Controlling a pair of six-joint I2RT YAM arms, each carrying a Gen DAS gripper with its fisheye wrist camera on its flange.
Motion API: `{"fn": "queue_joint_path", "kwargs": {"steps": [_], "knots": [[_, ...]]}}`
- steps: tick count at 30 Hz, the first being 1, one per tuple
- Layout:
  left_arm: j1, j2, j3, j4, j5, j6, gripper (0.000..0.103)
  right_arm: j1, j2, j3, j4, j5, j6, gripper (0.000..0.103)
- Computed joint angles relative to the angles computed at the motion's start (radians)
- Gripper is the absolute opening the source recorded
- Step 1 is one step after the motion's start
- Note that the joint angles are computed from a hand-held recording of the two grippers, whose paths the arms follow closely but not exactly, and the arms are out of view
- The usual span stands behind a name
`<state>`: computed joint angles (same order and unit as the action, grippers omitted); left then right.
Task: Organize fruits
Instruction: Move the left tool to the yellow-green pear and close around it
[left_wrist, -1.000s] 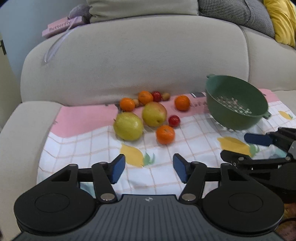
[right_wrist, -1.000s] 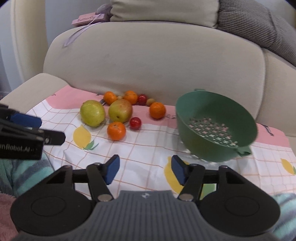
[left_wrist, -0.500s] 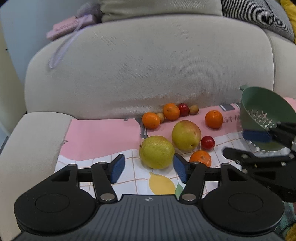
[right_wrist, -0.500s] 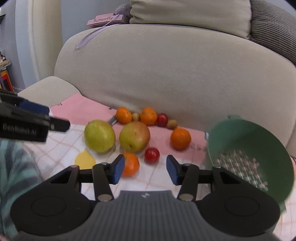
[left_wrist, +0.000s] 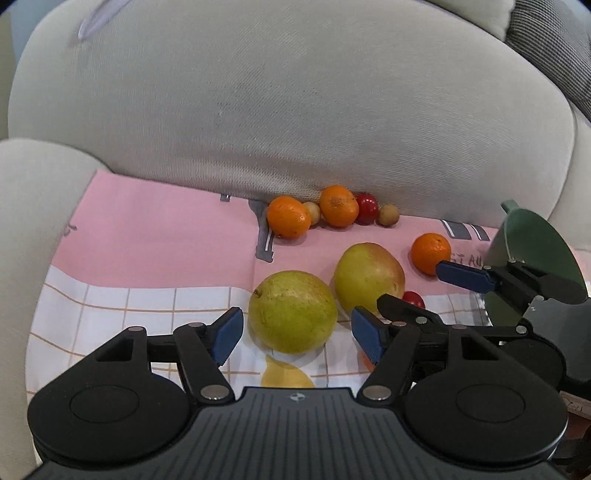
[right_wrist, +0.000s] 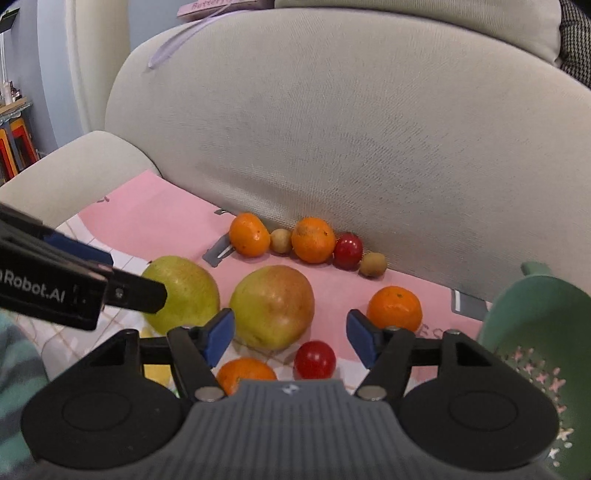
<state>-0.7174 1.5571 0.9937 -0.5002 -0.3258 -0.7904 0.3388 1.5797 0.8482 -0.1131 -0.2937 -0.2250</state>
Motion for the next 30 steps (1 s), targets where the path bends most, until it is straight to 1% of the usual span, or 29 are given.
{"fn": "queue_joint_path", "kwargs": {"steps": [3,6,10,19,23,27,30], "knots": [[0.04,-0.001,-0.027,0.046,0.059,-0.021,0.079,0.011,0.05,0.033,0.0,0.001,0.013,0.065],[0.082,-0.006,-0.052,0.085,0.129,-0.051,0.079,0.013,0.079,0.044,0.012,-0.023,0.02,0.065],[0.109,0.004,-0.053,0.103,0.173,-0.055,0.079,0.021,0.123,0.062,0.023,-0.046,0.027,0.065],[0.157,0.027,-0.08,0.152,0.236,-0.097,0.079,0.036,0.188,0.115,0.004,-0.051,0.032,0.064],[0.165,0.039,-0.083,0.163,0.245,-0.104,0.079,0.046,0.187,0.112,0.011,-0.038,0.02,0.064],[0.182,0.047,-0.099,0.195,0.277,-0.129,0.079,0.042,0.184,0.11,0.012,-0.04,0.025,0.063],[0.185,0.07,-0.085,0.189,0.287,-0.137,0.081,0.045,0.172,0.097,0.023,-0.034,0.014,0.063]]}}
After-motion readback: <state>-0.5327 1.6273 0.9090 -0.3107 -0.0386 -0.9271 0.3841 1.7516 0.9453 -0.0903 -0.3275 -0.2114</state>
